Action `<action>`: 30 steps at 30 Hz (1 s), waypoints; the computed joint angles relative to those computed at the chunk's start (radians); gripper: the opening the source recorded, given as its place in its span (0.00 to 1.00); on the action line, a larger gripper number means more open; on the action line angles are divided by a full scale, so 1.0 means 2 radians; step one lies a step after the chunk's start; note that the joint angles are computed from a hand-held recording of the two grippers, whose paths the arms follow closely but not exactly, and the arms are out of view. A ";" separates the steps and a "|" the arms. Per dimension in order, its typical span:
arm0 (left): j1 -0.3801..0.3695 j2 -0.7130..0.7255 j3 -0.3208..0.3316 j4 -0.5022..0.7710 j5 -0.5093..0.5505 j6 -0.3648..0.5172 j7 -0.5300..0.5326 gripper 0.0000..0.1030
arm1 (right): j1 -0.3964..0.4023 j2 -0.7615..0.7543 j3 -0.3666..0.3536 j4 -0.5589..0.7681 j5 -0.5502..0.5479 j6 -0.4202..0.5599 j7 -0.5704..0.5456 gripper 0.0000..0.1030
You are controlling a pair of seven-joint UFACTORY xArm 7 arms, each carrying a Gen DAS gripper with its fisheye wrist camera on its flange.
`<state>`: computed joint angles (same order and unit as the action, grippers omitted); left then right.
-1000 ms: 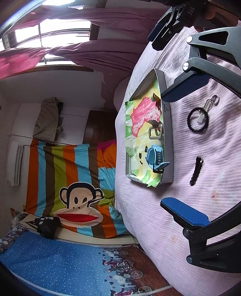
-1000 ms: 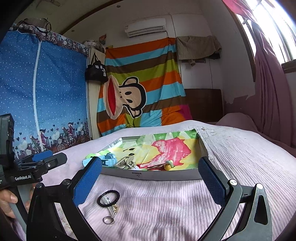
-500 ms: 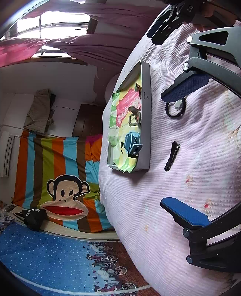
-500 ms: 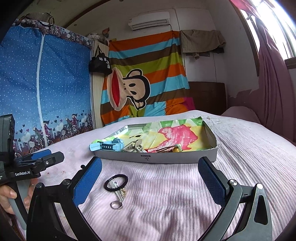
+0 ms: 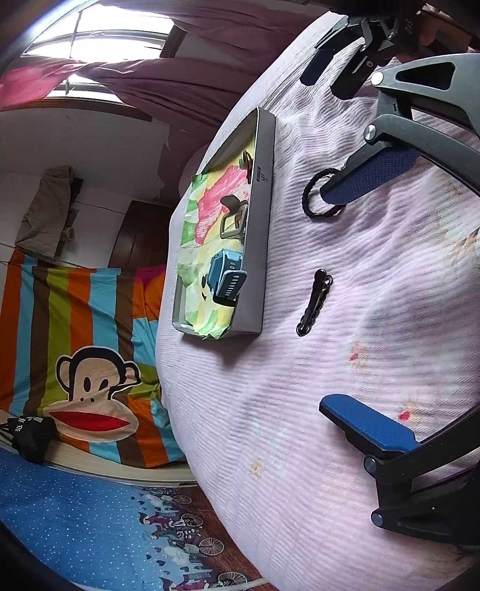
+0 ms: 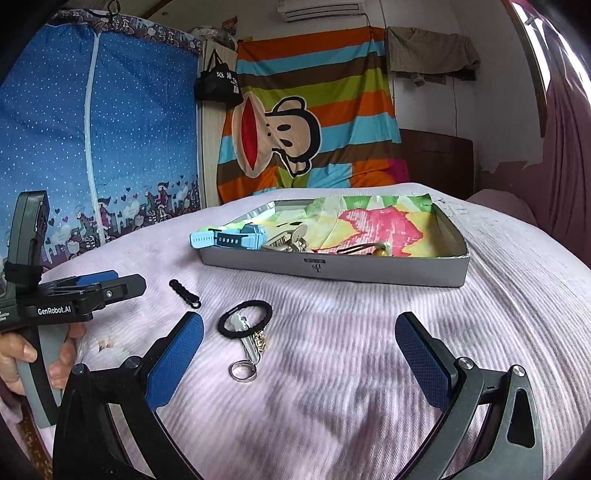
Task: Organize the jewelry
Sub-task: 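Grasp the black beaded strap with the left tool while the right tool grasps the silver ring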
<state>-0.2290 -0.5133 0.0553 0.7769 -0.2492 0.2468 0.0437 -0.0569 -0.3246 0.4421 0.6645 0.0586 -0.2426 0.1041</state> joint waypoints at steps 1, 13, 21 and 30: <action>0.000 0.004 0.000 0.005 0.001 0.007 0.000 1.00 | 0.012 0.006 -0.012 0.004 -0.004 0.006 -0.001 0.99; 0.019 0.081 -0.015 0.103 0.016 0.119 0.031 0.88 | 0.306 0.063 -0.277 0.049 0.006 0.083 -0.085 0.63; 0.035 0.125 -0.026 0.144 0.001 0.152 0.043 0.88 | 0.342 0.078 -0.292 0.074 0.071 0.134 -0.165 0.40; 0.038 0.142 -0.033 0.159 -0.009 0.164 0.059 0.69 | 0.243 0.091 -0.205 0.085 0.058 0.157 -0.124 0.23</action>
<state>-0.1526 -0.2294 -0.0098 1.0939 -0.2664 0.5750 0.1620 0.4300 -0.1421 0.0324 0.8340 0.1746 0.0718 -0.1438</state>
